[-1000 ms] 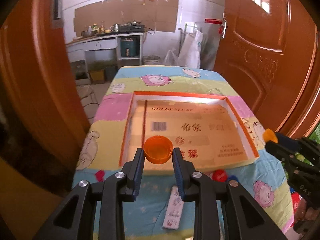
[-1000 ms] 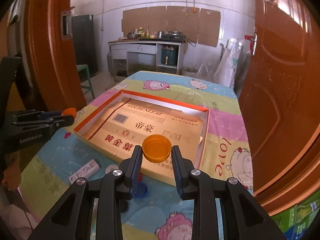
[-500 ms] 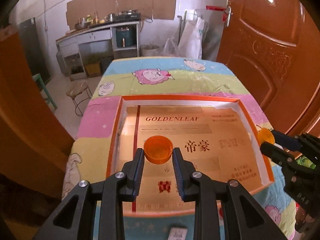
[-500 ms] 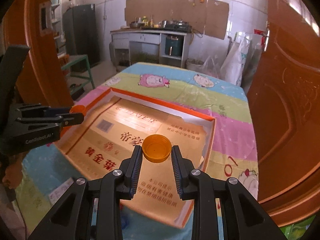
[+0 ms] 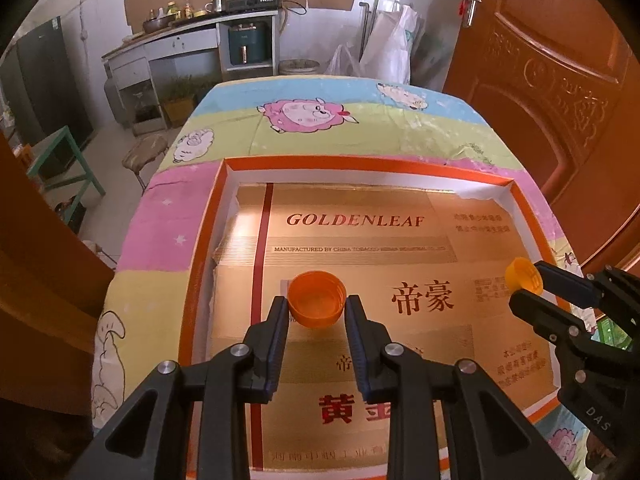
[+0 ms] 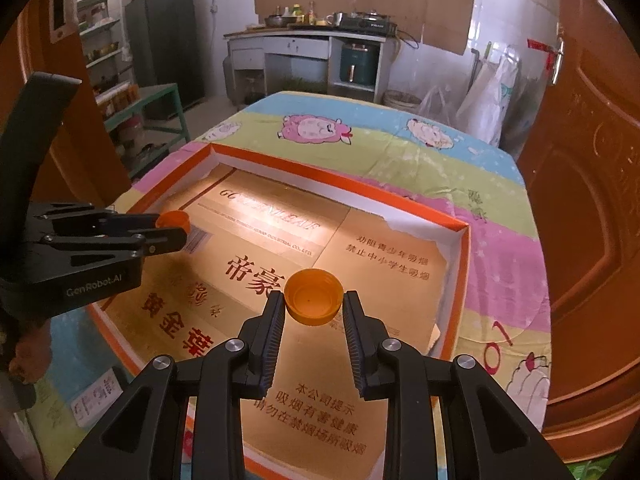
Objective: Organize rigid objects
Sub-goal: 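Carry the orange cap into the GOLDENLEAF box lid and release, then withdraw the right gripper from the box back over the items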
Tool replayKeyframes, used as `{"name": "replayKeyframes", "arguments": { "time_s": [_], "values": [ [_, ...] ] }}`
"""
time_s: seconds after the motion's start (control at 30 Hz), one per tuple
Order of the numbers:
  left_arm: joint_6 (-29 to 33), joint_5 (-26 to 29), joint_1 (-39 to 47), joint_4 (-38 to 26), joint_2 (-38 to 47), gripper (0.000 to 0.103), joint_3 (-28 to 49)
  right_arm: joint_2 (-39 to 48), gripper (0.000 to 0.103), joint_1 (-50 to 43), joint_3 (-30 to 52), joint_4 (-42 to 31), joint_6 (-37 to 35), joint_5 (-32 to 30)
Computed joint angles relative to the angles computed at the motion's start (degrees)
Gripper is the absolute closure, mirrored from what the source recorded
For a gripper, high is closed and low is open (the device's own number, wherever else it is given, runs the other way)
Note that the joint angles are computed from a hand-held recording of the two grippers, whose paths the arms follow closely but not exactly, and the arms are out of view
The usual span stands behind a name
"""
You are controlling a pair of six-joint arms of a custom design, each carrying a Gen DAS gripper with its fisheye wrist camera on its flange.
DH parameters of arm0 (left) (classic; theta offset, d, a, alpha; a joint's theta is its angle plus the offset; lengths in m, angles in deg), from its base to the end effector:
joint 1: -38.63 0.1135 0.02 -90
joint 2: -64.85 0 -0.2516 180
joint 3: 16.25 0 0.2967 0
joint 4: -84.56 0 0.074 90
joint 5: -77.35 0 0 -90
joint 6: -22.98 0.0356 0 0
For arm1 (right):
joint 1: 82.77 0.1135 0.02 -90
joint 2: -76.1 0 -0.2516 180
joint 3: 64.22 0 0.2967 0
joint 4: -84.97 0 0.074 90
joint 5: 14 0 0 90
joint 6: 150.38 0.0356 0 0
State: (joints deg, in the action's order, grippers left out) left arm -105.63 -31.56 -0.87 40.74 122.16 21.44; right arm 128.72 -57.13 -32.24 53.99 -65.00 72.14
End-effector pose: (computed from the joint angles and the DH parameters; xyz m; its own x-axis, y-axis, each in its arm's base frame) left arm 0.1707 -0.1258 0.1293 -0.8451 -0.0685 -0.5303 -0.0479 0.9975 -0.0525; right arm 0.1909 0.0943 0.1230 -0.6666 -0.4091 -0.6231 -0.5248 0.8512 0.0026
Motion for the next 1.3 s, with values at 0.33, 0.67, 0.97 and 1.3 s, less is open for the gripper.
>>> {"name": "replayKeyframes", "arguments": {
  "time_s": [0.33,0.67,0.97,1.3],
  "values": [
    [3.1,2.2,2.9,4.6,5.3,0.074,0.7,8.8,0.072,-2.0,1.9,4.9,-0.1,-1.3],
    [4.6,2.9,3.7,6.8,6.8,0.074,0.2,13.9,0.072,-1.6,3.3,5.9,1.3,-0.5],
    [5.0,-0.1,2.0,9.1,7.8,0.073,-0.7,17.5,0.072,-0.7,4.6,6.7,1.1,1.4],
    [8.9,1.9,2.9,13.2,3.6,0.073,-4.8,15.7,0.044,2.1,3.0,7.4,3.4,6.0]
  ]
}}
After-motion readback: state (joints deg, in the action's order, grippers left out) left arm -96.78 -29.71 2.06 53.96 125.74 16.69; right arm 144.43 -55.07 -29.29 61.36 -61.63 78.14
